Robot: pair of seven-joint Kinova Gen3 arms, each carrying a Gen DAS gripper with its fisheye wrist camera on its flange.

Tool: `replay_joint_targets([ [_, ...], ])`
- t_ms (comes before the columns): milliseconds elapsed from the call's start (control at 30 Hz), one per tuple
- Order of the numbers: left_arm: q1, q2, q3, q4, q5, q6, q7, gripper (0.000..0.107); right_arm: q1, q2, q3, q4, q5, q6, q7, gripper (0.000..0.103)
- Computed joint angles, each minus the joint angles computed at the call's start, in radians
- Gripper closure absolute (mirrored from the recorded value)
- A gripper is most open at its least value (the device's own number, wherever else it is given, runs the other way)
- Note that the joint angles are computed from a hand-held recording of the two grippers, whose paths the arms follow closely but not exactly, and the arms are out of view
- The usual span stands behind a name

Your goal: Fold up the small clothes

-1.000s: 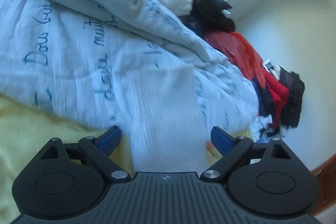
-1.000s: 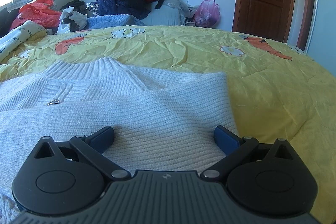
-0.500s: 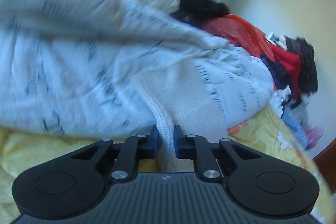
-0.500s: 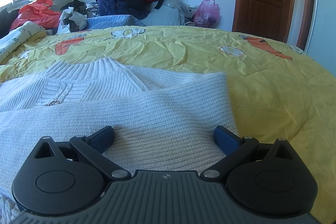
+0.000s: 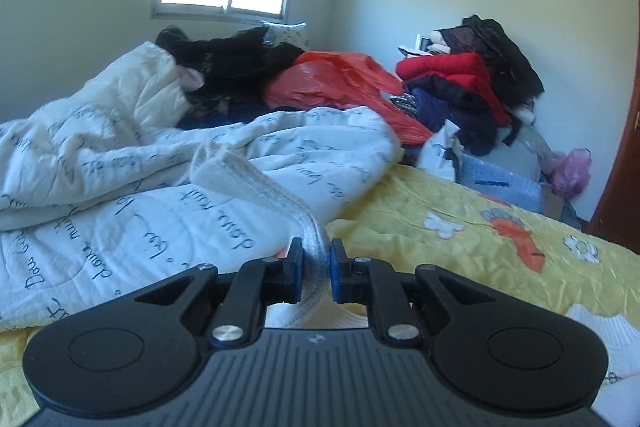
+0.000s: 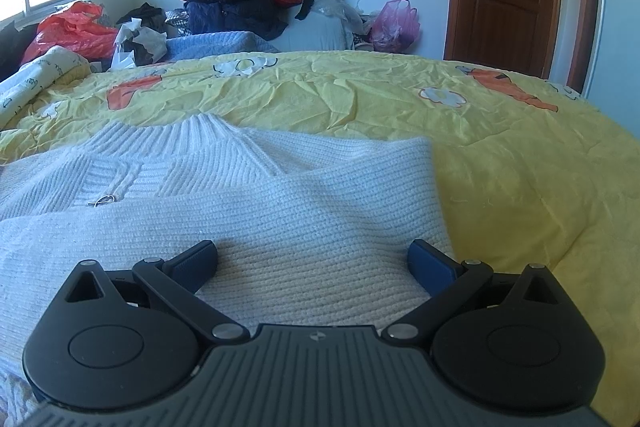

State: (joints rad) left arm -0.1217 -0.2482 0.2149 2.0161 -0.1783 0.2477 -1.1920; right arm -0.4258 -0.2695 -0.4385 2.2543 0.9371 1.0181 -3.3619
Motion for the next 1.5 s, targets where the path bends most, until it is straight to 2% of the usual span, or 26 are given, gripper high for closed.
replay_joint_targets([
  [100, 0.005, -0.003, 0.035, -0.017, -0.094, 0.043, 0.092, 0.095, 0.001, -0.005, 0.001, 0.004, 0.002, -0.007, -0.005, 0.002],
  [233, 0.141, -0.003, -0.039, -0.024, -0.256, 0.067, 0.226, 0.095, 0.005, -0.013, 0.000, 0.010, 0.003, -0.018, -0.009, 0.002],
  [367, 0.151, -0.012, -0.007, -0.027, -0.357, 0.088, 0.322, 0.095, 0.012, -0.019, -0.002, 0.015, 0.004, -0.028, -0.011, 0.002],
  [467, 0.080, -0.022, 0.078, -0.040, -0.340, 0.115, 0.313, 0.095, 0.016, -0.022, -0.005, 0.018, 0.005, -0.033, -0.014, 0.002],
  [567, 0.100, -0.026, 0.080, -0.041, -0.363, 0.122, 0.329, 0.095, 0.022, -0.026, -0.008, 0.020, 0.005, -0.039, -0.016, 0.002],
  [633, 0.073, -0.031, 0.123, -0.042, -0.378, 0.134, 0.352, 0.095, 0.025, -0.027, -0.009, 0.021, 0.006, -0.042, -0.017, 0.002],
  [700, 0.003, -0.044, 0.203, -0.042, -0.367, 0.141, 0.357, 0.095, 0.027, -0.028, -0.010, 0.021, 0.005, -0.044, -0.016, 0.002],
  [767, -0.085, -0.075, 0.296, -0.021, -0.375, 0.113, 0.368, 0.097, 0.029, -0.028, -0.011, 0.021, 0.005, -0.044, -0.015, 0.002],
  [867, -0.185, -0.163, 0.419, 0.042, -0.324, 0.023, 0.310, 0.098, 0.032, -0.028, -0.013, 0.021, 0.004, -0.045, -0.014, 0.002],
  [933, -0.169, -0.189, 0.466, 0.063, -0.264, 0.003, 0.229, 0.098, 0.033, -0.029, -0.014, 0.021, 0.004, -0.046, -0.014, 0.002],
  [1033, -0.040, -0.126, 0.491, 0.073, -0.197, 0.033, 0.107, 0.097, 0.034, -0.029, -0.014, 0.021, 0.004, -0.046, -0.013, 0.002],
  [1067, 0.006, -0.109, 0.487, 0.079, -0.156, 0.052, 0.067, 0.097, 0.034, -0.029, -0.014, 0.021, 0.004, -0.046, -0.013, 0.002],
  [1133, 0.099, -0.101, 0.434, 0.108, -0.075, 0.059, -0.012, 0.097, 0.034, -0.029, -0.015, 0.021, 0.004, -0.046, -0.013, 0.002],
  [1233, 0.233, -0.125, 0.301, 0.181, 0.037, 0.022, -0.134, 0.096, 0.034, -0.027, -0.017, 0.020, 0.003, -0.043, -0.012, 0.002],
  [1300, 0.284, -0.165, 0.208, 0.231, 0.116, 0.001, -0.215, 0.091, 0.033, -0.025, -0.019, 0.018, 0.002, -0.039, -0.010, 0.002],
  [1333, 0.304, -0.175, 0.162, 0.248, 0.157, -0.004, -0.256, 0.081, 0.032, -0.023, -0.019, 0.017, 0.001, -0.036, -0.009, 0.002],
  [1367, 0.317, -0.182, 0.115, 0.256, 0.198, 0.005, -0.294, 0.059, 0.031, -0.021, -0.019, 0.015, 0.001, -0.034, -0.006, 0.002],
  [1400, 0.321, -0.190, 0.069, 0.271, 0.238, 0.005, -0.325, 0.046, 0.029, -0.016, -0.021, 0.011, -0.001, -0.026, -0.003, 0.002],
  [1433, 0.332, -0.189, 0.023, 0.288, 0.279, -0.009, -0.344, 0.024, 0.026, -0.011, -0.021, 0.007, -0.003, -0.019, 0.005, 0.002],
  [1467, 0.347, -0.199, -0.024, 0.300, 0.320, -0.012, -0.349, 0.018, 0.022, -0.001, -0.025, -0.003, -0.005, -0.002, 0.014, 0.002],
  [1500, 0.360, -0.201, -0.070, 0.313, 0.360, -0.009, -0.351, 0.018, 0.015, 0.008, -0.032, -0.022, -0.008, 0.027, 0.028, 0.005],
])
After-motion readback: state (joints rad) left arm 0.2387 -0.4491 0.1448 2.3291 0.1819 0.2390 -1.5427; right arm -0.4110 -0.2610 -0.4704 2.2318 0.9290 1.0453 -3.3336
